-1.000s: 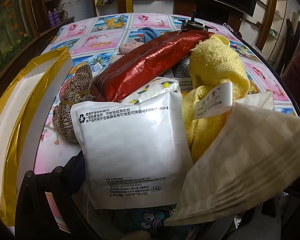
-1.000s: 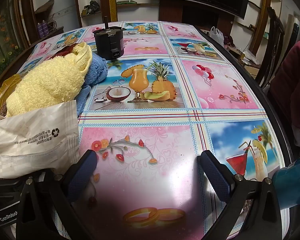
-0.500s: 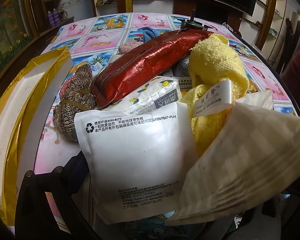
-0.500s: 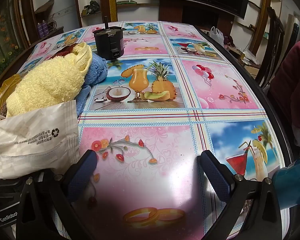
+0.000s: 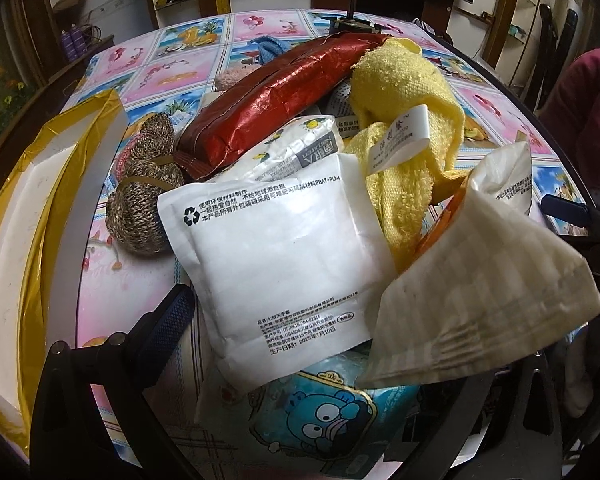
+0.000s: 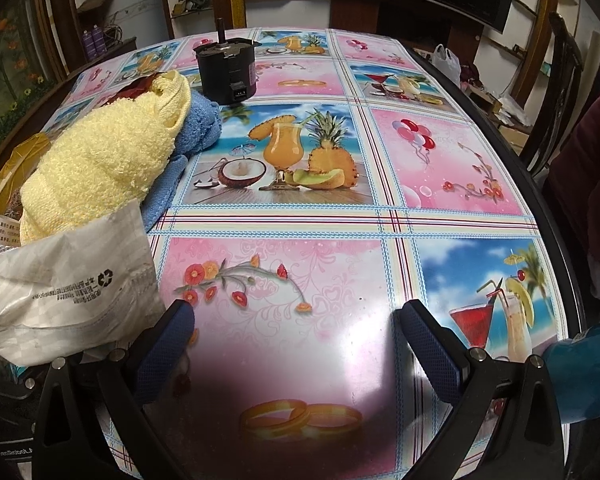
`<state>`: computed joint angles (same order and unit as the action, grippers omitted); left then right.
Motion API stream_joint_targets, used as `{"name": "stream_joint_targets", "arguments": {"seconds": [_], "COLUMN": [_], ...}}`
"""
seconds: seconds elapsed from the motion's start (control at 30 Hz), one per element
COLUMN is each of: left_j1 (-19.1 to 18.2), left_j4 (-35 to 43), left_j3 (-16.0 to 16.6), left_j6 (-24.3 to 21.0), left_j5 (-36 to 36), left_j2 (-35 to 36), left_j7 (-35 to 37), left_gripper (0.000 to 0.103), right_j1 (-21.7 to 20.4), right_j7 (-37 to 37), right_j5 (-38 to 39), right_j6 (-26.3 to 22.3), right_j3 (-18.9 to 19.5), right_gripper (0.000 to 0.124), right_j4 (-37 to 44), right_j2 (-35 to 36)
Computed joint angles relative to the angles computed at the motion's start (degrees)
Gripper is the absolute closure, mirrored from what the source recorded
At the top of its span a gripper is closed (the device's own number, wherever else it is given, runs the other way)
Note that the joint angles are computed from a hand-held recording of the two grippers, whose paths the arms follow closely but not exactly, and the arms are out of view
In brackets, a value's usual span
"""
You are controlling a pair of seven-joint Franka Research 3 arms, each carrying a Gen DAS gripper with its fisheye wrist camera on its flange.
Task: Organize soft objects
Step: 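Grasp the blue cartoon pack with left tool while right tool grasps green-labeled sachet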
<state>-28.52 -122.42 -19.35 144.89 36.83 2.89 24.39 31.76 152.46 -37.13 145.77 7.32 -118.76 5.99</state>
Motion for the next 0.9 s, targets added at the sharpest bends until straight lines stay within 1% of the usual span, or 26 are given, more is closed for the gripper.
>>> {"name": "stream_joint_targets", "arguments": {"seconds": [0.1, 0.13, 0.17, 0.2, 0.23, 0.27, 0.3, 0.33, 0.37, 0.43, 0.47, 0.5, 0.53, 0.57, 0.6, 0.63, 0.67, 0.77, 0.83, 0.9], "left_j1": [0.27, 0.47, 0.88, 1.32, 1.90, 4.39, 6.18, 8.96, 11.32, 14.82, 15.95, 16.11, 14.27, 10.49, 8.18, 7.19, 7.38, 7.81, 7.49, 7.28], "left_j4": [-1.76, -3.11, -5.42, -8.39, -11.04, -12.96, -14.30, -15.52, -16.86, -19.29, -20.04, -20.75, -20.76, -20.03, -19.77, -20.56, -21.33, -20.86, -20.50, -20.83], "left_j3": [-0.23, -0.20, 0.03, 0.46, 0.53, -1.39, -2.74, -5.26, -7.54, -10.86, -11.44, -11.02, -9.06, -5.67, -3.31, -1.72, -1.58, -3.24, -3.06, -3.02], "left_j6": [2.10, 3.48, 6.85, 11.43, 14.92, 16.53, 16.68, 16.15, 15.26, 13.86, 13.59, 14.02, 13.00, 9.75, 8.54, 10.52, 12.68, 12.86, 14.46, 16.09], "left_j5": [-3.30, -4.88, -7.38, -10.41, -10.02, -5.61, 1.72, 8.24, 13.27, 19.86, 21.62, 22.10, 18.75, 11.45, 5.53, 2.98, 1.95, 0.86, -0.03, -0.87], "left_j2": [-1.27, -2.38, -4.19, -6.47, -9.00, -11.93, -15.08, -18.70, -22.67, -29.72, -31.59, -32.34, -31.09, -28.61, -26.76, -25.93, -25.39, -23.72, -22.44, -22.02], "left_j7": [4.59, 5.25, 5.86, 6.82, 5.13, 0.35, -6.55, -12.83, -18.28, -26.54, -28.55, -29.03, -25.50, -18.55, -13.86, -12.27, -11.83, -9.76, -7.71, -6.45], "left_gripper": [0.000, 0.001, 0.006, 0.007, 0.007, 0.007, 0.007, 0.007, 0.007, 0.005, 0.000, 0.000, 0.000, 0.000, 0.000, 0.000, 0.000, 0.000, 0.000, 0.000], "right_j1": [0.06, 0.10, 0.12, 0.13, 0.12, 0.09, 0.04, -0.01, -0.08, -0.15, -0.16, -0.16, -0.15, -0.13, -0.12, -0.13, -0.14, -0.46, -0.89, -1.01], "right_j7": [-2.29, -2.37, -1.99, -1.48, -1.01, -0.69, -0.51, -0.36, -0.30, -0.10, 0.09, 0.28, 0.39, 0.55, 0.67, 0.68, 0.40, -2.94, -7.09, -8.23], "right_j5": [1.15, 0.87, 0.42, -0.16, -0.64, -0.90, -1.05, -1.17, -1.26, -1.45, -1.61, -1.74, -1.80, -1.82, -1.82, -1.68, -1.38, 0.51, 3.73, 5.95], "right_j6": [0.78, 1.27, 1.73, 2.05, 2.32, 2.42, 2.49, 2.52, 2.56, 2.61, 2.70, 2.73, 2.68, 2.54, 2.39, 2.22, 2.05, 2.77, 3.21, 3.42], "right_j3": [0.46, 0.49, 0.47, 0.47, 0.50, 0.57, 0.66, 0.74, 0.77, 0.80, 0.80, 0.83, 0.87, 0.92, 0.96, 1.00, 1.05, 1.18, 1.36, 1.63], "right_gripper": [0.021, 0.021, 0.021, 0.021, 0.021, 0.021, 0.021, 0.021, 0.021, 0.021, 0.021, 0.021, 0.021, 0.021, 0.021, 0.021, 0.021, 0.021, 0.021, 0.022], "right_j4": [-0.86, -1.25, -1.72, -2.07, -2.37, -2.58, -2.73, -2.78, -2.73, -2.66, -2.75, -2.83, -2.84, -2.86, -2.81, -2.75, -2.64, -2.97, -3.49, -5.18], "right_j2": [-0.57, -0.77, -1.03, -1.23, -1.41, -1.57, -1.68, -1.71, -1.64, -1.55, -1.60, -1.66, -1.67, -1.73, -1.70, -1.69, -1.64, -1.83, -2.31, -3.88]}}
